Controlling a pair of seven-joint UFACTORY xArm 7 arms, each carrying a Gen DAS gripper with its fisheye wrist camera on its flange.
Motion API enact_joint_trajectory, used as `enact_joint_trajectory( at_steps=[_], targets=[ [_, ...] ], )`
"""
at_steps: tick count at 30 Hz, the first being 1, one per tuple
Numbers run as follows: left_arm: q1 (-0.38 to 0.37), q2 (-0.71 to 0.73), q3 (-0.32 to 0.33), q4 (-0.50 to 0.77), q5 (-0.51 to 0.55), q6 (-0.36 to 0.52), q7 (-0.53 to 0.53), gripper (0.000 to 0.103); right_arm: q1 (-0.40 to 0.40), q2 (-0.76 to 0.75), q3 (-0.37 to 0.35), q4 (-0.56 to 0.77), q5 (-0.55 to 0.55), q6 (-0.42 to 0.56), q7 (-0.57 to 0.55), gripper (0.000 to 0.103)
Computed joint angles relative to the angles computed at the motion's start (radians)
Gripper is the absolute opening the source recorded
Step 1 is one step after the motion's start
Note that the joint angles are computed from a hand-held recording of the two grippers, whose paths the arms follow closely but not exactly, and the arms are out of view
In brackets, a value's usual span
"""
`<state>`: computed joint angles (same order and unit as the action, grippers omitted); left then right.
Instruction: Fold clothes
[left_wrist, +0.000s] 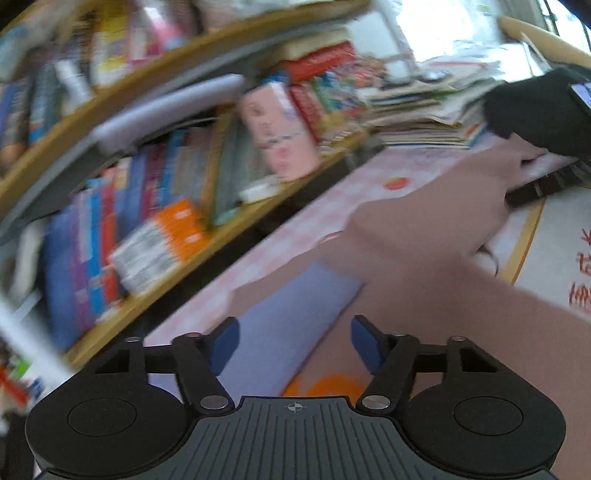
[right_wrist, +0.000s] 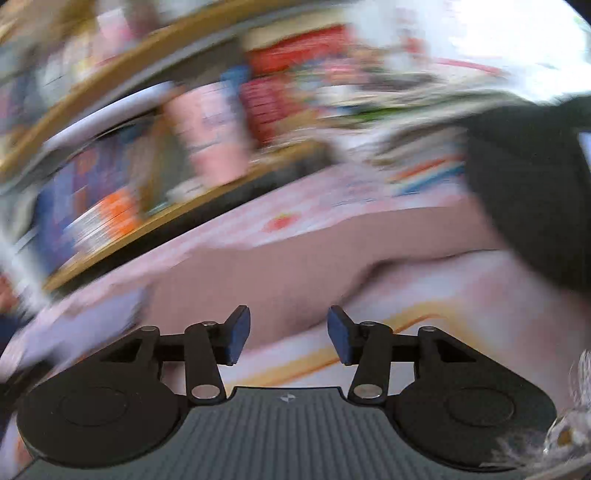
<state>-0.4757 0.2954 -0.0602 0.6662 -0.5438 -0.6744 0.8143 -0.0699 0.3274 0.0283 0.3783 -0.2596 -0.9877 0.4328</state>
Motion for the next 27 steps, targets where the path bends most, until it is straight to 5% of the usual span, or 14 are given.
enact_joint_trajectory(
  at_steps=[2,6,9,13,17,20,23,27],
  targets=[
    [-0.030,0.068,0.011,0.080,-0.025,0.027,0.040,0.053,0.011,-0.004,0.005,-0.011,-0.086,-0.045,-0.069,0.033],
    [-0.089,0.149,0.055,0.175,-0.113,0.058,0.085,0.046,0.047,-0.046,0.023,0.058,-0.162,0.113,-0.139,0.013],
    [-0.086,0.177,0.059,0.198,-0.110,0.042,0.051,0.046,0.077,-0.040,0.036,0.152,-0.179,0.268,-0.209,0.010],
    [-0.085,0.217,0.061,0.224,-0.085,0.005,0.024,0.038,0.032,0.022,0.088,0.292,-0.285,0.396,-0.145,0.009],
    [-0.100,0.268,0.063,0.244,-0.075,-0.074,0.020,0.034,-0.008,0.068,0.113,0.284,-0.324,0.341,-0.146,0.007],
    [-0.106,0.276,0.061,0.249,-0.085,-0.088,0.048,0.030,0.056,0.052,0.080,0.242,-0.243,0.316,-0.238,0.007],
    [-0.105,0.266,0.072,0.253,-0.102,-0.049,0.058,0.005,0.114,0.044,0.060,0.219,-0.148,0.302,-0.347,0.007],
    [0.025,0.176,0.022,0.149,0.020,-0.147,-0.120,0.004,0.120,0.055,0.064,0.215,-0.120,0.280,-0.403,0.007]
  ],
)
